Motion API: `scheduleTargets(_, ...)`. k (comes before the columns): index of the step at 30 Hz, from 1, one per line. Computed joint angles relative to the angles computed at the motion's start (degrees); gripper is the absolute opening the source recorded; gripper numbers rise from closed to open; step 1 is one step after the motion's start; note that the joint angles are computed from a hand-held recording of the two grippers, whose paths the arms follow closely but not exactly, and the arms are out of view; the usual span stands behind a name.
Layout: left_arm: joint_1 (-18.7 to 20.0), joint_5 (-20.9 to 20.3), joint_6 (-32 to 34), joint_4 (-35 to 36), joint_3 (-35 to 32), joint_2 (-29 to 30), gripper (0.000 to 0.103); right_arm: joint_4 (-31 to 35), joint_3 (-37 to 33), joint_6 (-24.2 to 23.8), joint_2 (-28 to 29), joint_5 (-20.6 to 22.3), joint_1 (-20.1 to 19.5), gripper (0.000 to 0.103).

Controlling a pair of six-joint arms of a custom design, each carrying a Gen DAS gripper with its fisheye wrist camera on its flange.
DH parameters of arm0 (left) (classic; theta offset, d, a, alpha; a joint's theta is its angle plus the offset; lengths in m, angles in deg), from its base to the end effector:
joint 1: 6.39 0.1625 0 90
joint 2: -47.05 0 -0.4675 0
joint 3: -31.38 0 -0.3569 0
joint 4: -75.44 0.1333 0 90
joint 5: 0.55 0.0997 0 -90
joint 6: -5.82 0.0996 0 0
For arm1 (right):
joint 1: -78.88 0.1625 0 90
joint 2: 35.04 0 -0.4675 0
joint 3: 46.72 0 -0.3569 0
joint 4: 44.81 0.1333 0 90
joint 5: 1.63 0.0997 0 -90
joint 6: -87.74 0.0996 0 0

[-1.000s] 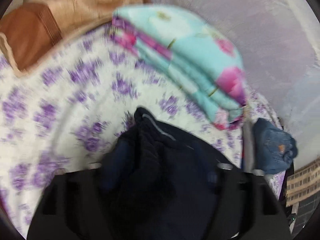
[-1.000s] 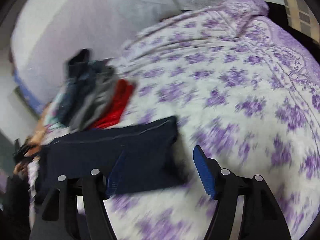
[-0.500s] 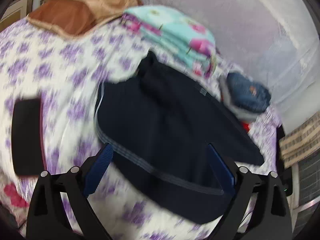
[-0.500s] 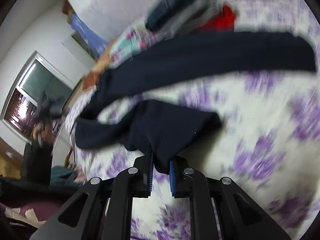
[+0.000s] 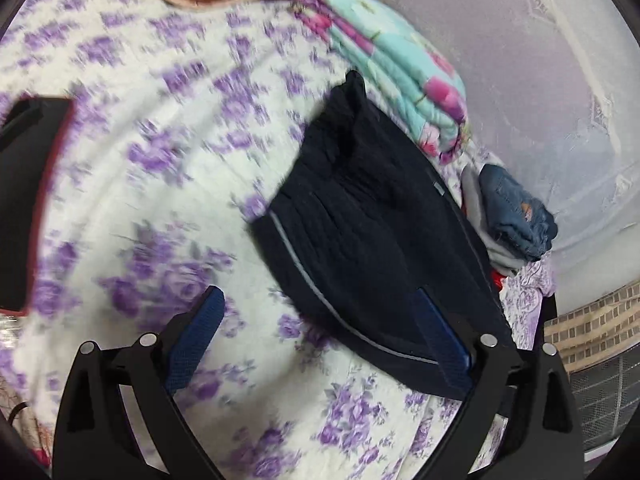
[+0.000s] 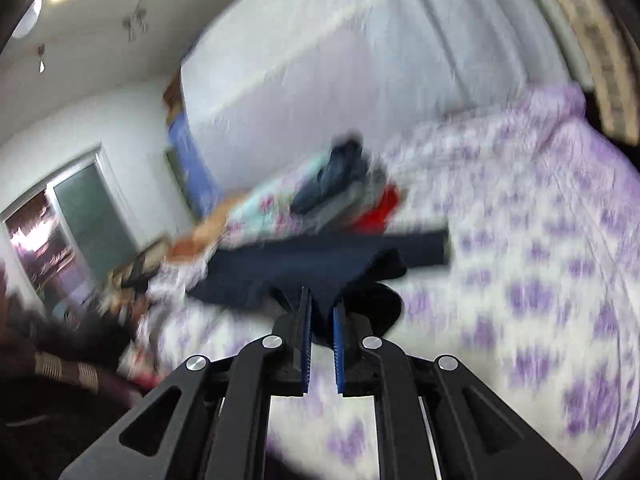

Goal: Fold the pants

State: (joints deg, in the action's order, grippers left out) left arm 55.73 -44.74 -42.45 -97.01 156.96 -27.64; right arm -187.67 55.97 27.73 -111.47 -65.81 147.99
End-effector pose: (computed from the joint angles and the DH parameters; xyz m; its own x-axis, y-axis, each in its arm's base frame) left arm -0.0388 -0.5111 0.3295 -0.8243 -0.5659 -0.0161 -0.3256 0.4970 -0.8043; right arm -0.0343 -0.5853 0.4235 -0.7313 -0.6542 0.1931 -0.6293 0.5378 -0.5611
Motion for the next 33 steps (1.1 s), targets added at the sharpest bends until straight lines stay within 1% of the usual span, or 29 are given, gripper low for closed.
scheduleTargets(1, 1.05, -1.28, -0.27, 1.33, -1.08, 1.03, 0.093, -2.59, 0.5, 1.38, 0.46, -3.5, -1.3, 0.018)
scheduleTargets(2, 1.58, -1.97, -0.27, 1.68, -1.59, 1.62, 0.093, -7.01, 1.34, 4.55, 1.39, -5.35, -1.64, 0.041)
scheduleTargets(3, 2.3, -2.54, 0.07, 1.91, -2.35, 2.52, 0.093, -11.95, 2.3, 8.21, 2.0, -7.14, -2.72, 0.054)
scheduleTargets(4, 2.71, -2.37, 0.76, 1.24, -2.88, 3.29, 0.093, -14.55, 2.59, 10.46, 2.37, -7.0, -3.63, 0.067)
scheduleTargets(6, 3.69, -2.27, 3.03, -1.45, -4.41, 5.05, 0.094, -14.54, 2.18, 13.48, 2.84, -4.52, -4.92, 0.069)
scheduleTargets(7, 4.17, -2.64, 3.95, -2.42, -5.21, 5.76, 0.094, -14.14, 1.56, 15.1, 3.19, -4.3, -4.86, 0.074)
scheduleTargets(8, 4.56, -2.73, 4.49, -2.85, -6.15, 6.51, 0.094, -14.45, 1.55, 15.58, 3.52, -4.59, -4.49, 0.076)
scheduleTargets(9, 4.81, -1.7, 4.06, -1.88, -7.36, 7.32, 0.094, -14.41, 1.31, 16.1, 3.9, -5.27, -3.91, 0.076)
scheduleTargets(10, 4.81, -0.51, 3.59, -1.34, -8.07, 7.95, 0.091, -14.7, 1.47, 16.77, 4.14, -5.96, -3.6, 0.076)
scheduleTargets(11, 4.58, 1.05, 2.97, -1.22, -8.29, 8.36, 0.085, -13.67, 1.0, 18.35, 4.35, -6.57, -3.15, 0.076)
scheduleTargets(12, 4.06, 3.25, 1.48, 0.15, -8.47, 8.53, 0.062, -11.68, 0.41, 19.72, 4.52, -5.94, -3.21, 0.076)
scheduleTargets(13, 3.88, 3.06, 1.63, -0.47, -8.16, 8.43, 0.04, -10.0, -0.13, 21.4, 4.75, -5.6, -3.32, 0.078)
scheduleTargets(14, 3.45, 2.16, 2.8, -3.05, -7.17, 8.17, 0.032, -9.38, -0.13, 22.83, 4.81, -5.88, -3.21, 0.081)
scheduleTargets(15, 2.36, 3.26, 3.48, -4.41, -6.17, 7.83, 0.032, -7.88, -0.26, 24.5, 4.57, -5.88, -3.18, 0.083)
scheduleTargets(17, 0.02, 5.4, 5.2, -7.38, -4.07, 6.96, 0.031, -5.68, 0.24, 25.03, 3.67, -4.69, -3.24, 0.083)
scheduleTargets(19, -3.08, 7.46, 5.69, -10.71, -1.22, 5.03, 0.031, -3.4, 0.71, 23.14, 2.71, -3.4, -2.76, 0.083)
scheduleTargets(20, -5.01, 8.58, 5.28, -12.01, 0.68, 3.32, 0.031, -3.37, 0.95, 22.36, 2.57, -3.7, -2.18, 0.085)
scheduleTargets(21, -6.13, 9.45, 5.11, -12.69, 1.64, 2.41, 0.031, -4.13, 1.3, 21.06, 2.56, -4.95, -1.18, 0.088)
scheduleTargets(22, -7.48, 10.88, 4.9, -13.02, 2.84, 1.2, 0.031, -6.56, 1.75, 19.75, 2.97, -7.43, 0.14, 0.093)
scheduleTargets(23, -8.84, 12.7, 4.16, -12.81, 4.15, -0.3, 0.031, -9.08, 2.03, 18.97, 3.49, -9.89, 1.19, 0.095)
scheduleTargets(24, -9.3, 13.15, 3.32, -12.02, 4.76, -1.35, 0.031, -11.28, 1.7, 18.45, 4.64, -12.89, 2.46, 0.095)
scheduleTargets(25, -9.53, 13.51, 1.98, -10.92, 5.41, -2.42, 0.031, -11.29, 0.47, 18.18, 6.08, -15.27, 3.49, 0.095)
scheduleTargets(27, -9.14, 13.74, -1.5, -8.03, 6.37, -4.01, 0.031, -4.89, -4.9, 19.65, 10.16, -18.13, 5.17, 0.094)
scheduleTargets(28, -8.73, 13.21, -3.0, -6.5, 6.74, -4.61, 0.031, -1.31, -7.1, 19.81, 11.52, -18.96, 5.72, 0.082)
scheduleTargets(29, -8.17, 12.32, -4.38, -5.58, 7.22, -4.95, 0.031, 4.65, -10.57, 19.14, 13.97, -22.19, 7.11, 0.037)
scheduleTargets(30, -7.96, 12.01, -4.76, -5.64, 7.64, -5.13, 0.028, 8.6, -12.85, 19.21, 16.25, -26.95, 8.56, 0.026)
scheduleTargets(31, -7.71, 11.71, -5.52, -5.26, 7.99, -5.25, 0.028, 10.14, -13.7, 19.64, 17.18, -29.31, 9.23, 0.025)
scheduleTargets(32, -7.42, 11.3, -6.11, -5.23, 8.4, -5.43, 0.028, 9.29, -13.42, 18.39, 17.57, -30.93, 10.08, 0.02)
scheduleTargets(33, -7.38, 11.08, -6.29, -5.57, 8.82, -5.67, 0.028, 7.63, -12.61, 16.44, 17.37, -31.57, 10.85, 0.018)
